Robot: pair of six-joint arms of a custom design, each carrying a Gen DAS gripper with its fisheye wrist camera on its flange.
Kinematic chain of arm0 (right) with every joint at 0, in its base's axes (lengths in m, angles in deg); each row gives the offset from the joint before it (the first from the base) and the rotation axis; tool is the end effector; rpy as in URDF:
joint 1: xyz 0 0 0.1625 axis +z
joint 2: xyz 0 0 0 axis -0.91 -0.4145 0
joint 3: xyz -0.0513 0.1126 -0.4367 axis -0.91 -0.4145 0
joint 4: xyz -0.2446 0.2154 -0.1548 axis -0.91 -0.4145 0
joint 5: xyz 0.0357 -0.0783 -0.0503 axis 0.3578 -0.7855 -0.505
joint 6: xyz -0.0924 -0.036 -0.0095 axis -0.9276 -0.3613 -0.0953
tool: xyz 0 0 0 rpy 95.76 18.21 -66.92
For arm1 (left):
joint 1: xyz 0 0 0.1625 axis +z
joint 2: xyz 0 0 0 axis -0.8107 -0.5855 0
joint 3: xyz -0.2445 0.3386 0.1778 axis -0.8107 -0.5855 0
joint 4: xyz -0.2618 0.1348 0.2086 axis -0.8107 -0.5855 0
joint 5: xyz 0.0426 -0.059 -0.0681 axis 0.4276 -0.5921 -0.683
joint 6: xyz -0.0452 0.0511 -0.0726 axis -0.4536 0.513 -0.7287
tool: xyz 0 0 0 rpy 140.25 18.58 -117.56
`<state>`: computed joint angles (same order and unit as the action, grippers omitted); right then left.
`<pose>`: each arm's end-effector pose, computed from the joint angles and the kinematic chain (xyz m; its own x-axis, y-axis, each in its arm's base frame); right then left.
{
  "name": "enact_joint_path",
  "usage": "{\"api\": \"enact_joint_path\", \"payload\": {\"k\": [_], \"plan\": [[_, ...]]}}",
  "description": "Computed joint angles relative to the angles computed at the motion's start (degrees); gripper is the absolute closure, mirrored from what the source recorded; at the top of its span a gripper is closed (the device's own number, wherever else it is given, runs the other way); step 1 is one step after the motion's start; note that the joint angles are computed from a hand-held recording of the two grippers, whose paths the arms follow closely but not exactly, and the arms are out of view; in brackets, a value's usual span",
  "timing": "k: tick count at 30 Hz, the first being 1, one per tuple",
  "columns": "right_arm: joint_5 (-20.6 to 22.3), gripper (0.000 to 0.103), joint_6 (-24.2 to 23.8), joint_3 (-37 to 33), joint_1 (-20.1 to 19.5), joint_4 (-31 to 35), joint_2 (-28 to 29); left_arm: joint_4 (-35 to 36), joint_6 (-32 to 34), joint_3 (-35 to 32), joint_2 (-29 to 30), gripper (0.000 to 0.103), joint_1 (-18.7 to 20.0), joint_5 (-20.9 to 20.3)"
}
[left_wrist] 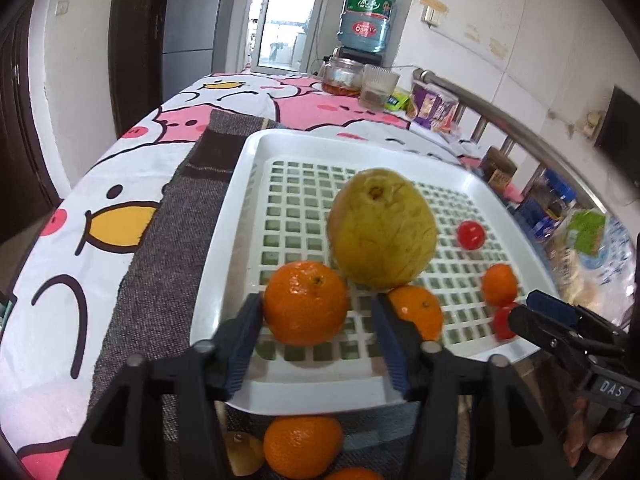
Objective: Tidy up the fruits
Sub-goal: 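Open the right tool to drop the tomato while the left tool releases the tangerine, then withdraw both tools from the tray toward the loose fruit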
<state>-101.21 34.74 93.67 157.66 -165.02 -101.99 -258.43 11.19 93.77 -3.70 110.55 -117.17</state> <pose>0.1566 -0.8440 0.2132 -0.7048 -0.6274 0.3309 -0.7059 0.6663 -0.2402 -0.2195 -0.7251 0.1123 -0.7998 -0.3320 -0.5000 0.2032 0.6342 -0.7460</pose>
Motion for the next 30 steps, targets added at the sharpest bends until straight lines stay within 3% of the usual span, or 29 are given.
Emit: {"api": "enact_joint_path", "payload": {"k": [2,7,16,19,24,30], "plan": [[2.55,0.024,0.27,1.2,-0.24,-0.42,-1.26,-2.95,1.54,0.79,-0.23,0.02,-0.61,0.28],[5.38,0.021,-0.19,4.94,-0.03,-3.52,-3.68,-10.9,5.34,4.17,-2.1,0.008,-3.01,0.88],[9.39,0.02,-3.69,11.98,0.99,-5.83,-8.28,-24.8,14.69,8.56,-4.3,0.003,-7.95,3.76],[11.4,0.02,-5.93,15.22,1.28,-6.37,-10.38,-26.97,16.74,10.03,-5.13,0.003,-9.2,3.29],[13.03,0.019,-9.84,19.74,1.69,-5.16,-13.07,-36.47,22.91,12.9,-4.4,0.001,-10.73,4.9],[12.19,0.019,-13.62,23.2,1.54,-1.81,-14.39,-35.88,14.54,18.03,-5.64,0.001,-9.82,5.8]]}}
